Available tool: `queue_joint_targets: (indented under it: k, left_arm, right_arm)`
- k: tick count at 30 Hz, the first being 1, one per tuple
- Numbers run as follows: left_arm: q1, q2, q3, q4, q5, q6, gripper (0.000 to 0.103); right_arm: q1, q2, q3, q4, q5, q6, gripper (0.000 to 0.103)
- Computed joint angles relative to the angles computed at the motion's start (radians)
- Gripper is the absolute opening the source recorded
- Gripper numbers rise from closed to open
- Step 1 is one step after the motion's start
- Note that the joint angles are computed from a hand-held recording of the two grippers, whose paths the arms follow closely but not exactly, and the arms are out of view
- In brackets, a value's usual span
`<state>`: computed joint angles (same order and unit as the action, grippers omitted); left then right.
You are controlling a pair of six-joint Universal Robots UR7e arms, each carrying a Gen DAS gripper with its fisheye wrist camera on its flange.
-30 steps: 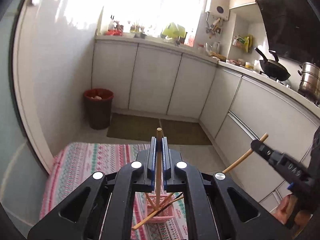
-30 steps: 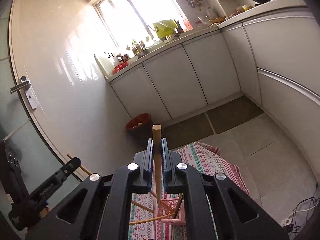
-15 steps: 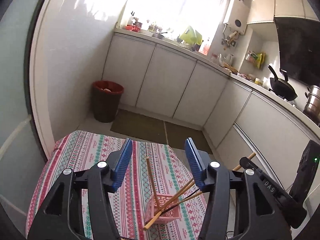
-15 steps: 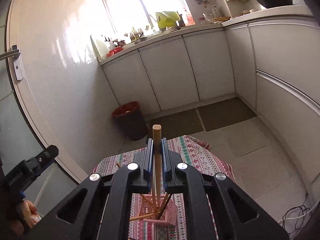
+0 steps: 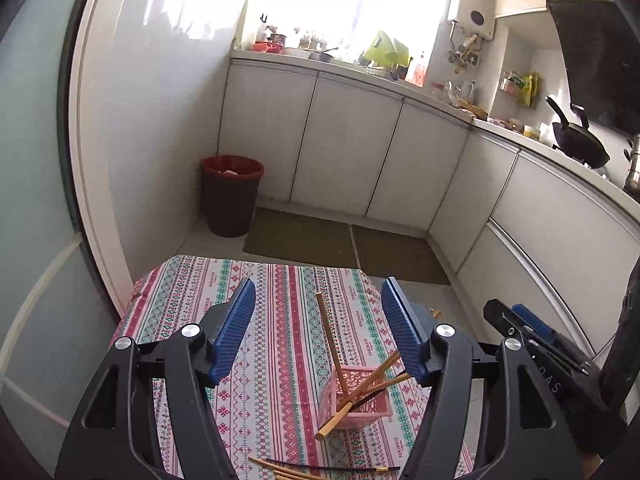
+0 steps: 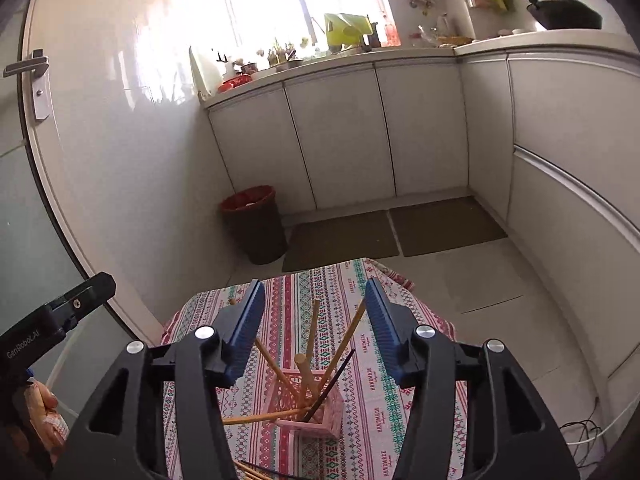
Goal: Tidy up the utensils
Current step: 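Lower the left tool to the remaining chopsticks and grasp one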
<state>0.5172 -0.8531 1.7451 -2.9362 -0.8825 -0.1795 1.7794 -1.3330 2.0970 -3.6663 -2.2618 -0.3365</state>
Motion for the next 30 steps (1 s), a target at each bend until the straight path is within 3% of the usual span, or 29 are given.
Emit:
queue_joint_targets:
  k: [2, 5, 10, 11, 13, 16, 19, 21, 24, 26, 30]
  left_arm:
    - [-0.009, -0.009, 0.013, 0.002, 0.006, 0.005, 0.067]
    - [-0.023, -0.022, 0.033, 0.013, 0.028, 0.005, 0.072]
    - [-0.037, -0.067, 0.084, 0.035, 0.071, -0.045, 0.089]
    - [-0.036, -0.083, 0.098, 0.05, 0.079, -0.073, 0.095]
    - [-0.026, -0.111, 0.114, 0.136, 0.079, -0.151, 0.096]
    - [0.02, -0.134, 0.12, 0.324, 0.015, -0.304, 0.096]
    - [0.09, -0.108, 0.083, 0.559, -0.101, -0.411, 0.096]
    - [0.134, -0.07, 0.064, 0.647, -0.157, -0.459, 0.096]
    - [0.174, -0.011, 0.054, 0.736, -0.184, -0.496, 0.088]
    - [0.188, 0.03, 0.038, 0.786, -0.191, -0.508, 0.077]
    - [0.184, 0.082, 0.019, 0.83, -0.154, -0.544, 0.068]
  right_arm:
    - [0.017, 0.007, 0.01, -0.044, -0.03, -0.032, 0.064]
    - [0.041, 0.017, 0.015, -0.074, -0.074, -0.08, 0.065]
    - [0.084, 0.044, 0.035, -0.186, -0.164, -0.168, 0.096]
    - [0.089, 0.046, 0.036, -0.203, -0.176, -0.182, 0.096]
    - [0.092, 0.036, 0.059, -0.216, -0.2, -0.186, 0.096]
    - [0.063, -0.028, 0.124, -0.092, -0.22, -0.057, 0.096]
    - [0.01, -0.113, 0.172, 0.146, -0.234, 0.181, 0.096]
    - [-0.053, -0.209, 0.205, 0.345, -0.142, 0.36, 0.096]
    - [-0.15, -0.313, 0.228, 0.538, 0.012, 0.537, 0.096]
    - [-0.205, -0.353, 0.241, 0.599, 0.09, 0.597, 0.096]
    - [-0.251, -0.376, 0.244, 0.672, 0.118, 0.632, 0.096]
